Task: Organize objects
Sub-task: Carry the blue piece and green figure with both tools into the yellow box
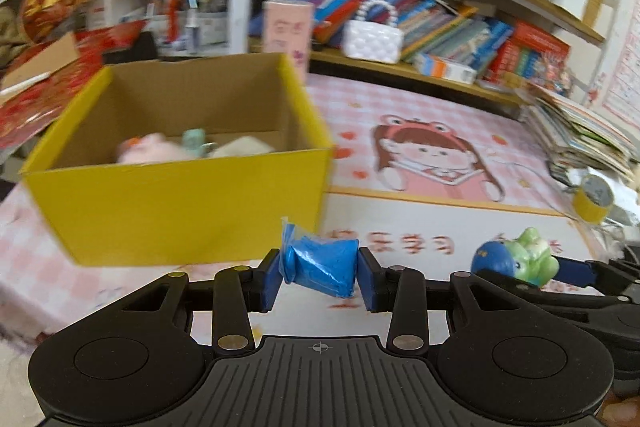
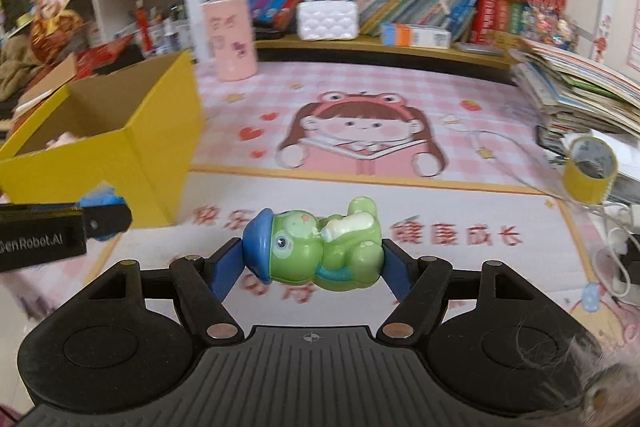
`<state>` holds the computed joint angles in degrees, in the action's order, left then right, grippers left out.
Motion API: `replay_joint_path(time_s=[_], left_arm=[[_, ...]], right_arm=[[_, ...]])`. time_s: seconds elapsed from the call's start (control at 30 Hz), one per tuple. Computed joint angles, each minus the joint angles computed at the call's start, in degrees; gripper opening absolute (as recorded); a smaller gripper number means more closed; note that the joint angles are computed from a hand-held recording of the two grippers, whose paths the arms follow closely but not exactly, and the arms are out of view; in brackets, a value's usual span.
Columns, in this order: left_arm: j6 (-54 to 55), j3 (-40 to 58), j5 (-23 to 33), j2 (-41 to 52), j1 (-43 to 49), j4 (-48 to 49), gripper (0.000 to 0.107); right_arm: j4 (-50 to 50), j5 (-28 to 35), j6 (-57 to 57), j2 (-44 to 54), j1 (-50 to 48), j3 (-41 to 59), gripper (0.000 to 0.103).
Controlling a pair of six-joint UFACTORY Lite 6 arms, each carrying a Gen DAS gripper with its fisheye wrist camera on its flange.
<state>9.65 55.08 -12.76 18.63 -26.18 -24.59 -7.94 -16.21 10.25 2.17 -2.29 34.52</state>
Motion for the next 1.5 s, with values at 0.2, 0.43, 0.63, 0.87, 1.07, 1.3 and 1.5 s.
replay_joint_path(time_s=[0.2, 0.43, 0.63, 0.87, 1.07, 1.3, 1.5], left_arm=[[-4.6, -8.7, -1.3, -6.3, 3.8, 4.7, 0.038], [-12.2, -15.9, -3.0, -12.6, 9.7, 15.0, 0.038], [-18.8, -21.7, -4.1, -18.1, 15.7, 25.6, 0.038], [-27.7, -26.4, -5.9, -23.1, 23.5, 41.1, 0.038], [-37.0, -27.3, -6.8, -24.6, 28.0, 52.6, 0.038], [-40.8, -25.1, -8.3, -23.0, 29.7, 56.5, 0.038], [-39.9, -18.6, -8.9, -19.4, 29.9, 53.9, 0.038]], right_arm=[[11.2, 0.3, -9.3, -0.9, 7.9, -0.9, 0.069], [24.9, -1.0, -18.7, -1.7, 15.9, -1.5, 0.069], [36.6, -3.5, -25.1, -1.0, 23.6, -1.1, 0.069], [47.1, -6.9, -30.6, 1.7, 31.7, 1.4, 0.069], [55.2, -6.2, -38.0, 3.2, 35.8, 4.0, 0.069], [60.4, -7.1, -42.7, 3.9, 37.5, 5.2, 0.069], [56.1, -8.3, -42.3, 5.7, 35.2, 9.6, 0.069]])
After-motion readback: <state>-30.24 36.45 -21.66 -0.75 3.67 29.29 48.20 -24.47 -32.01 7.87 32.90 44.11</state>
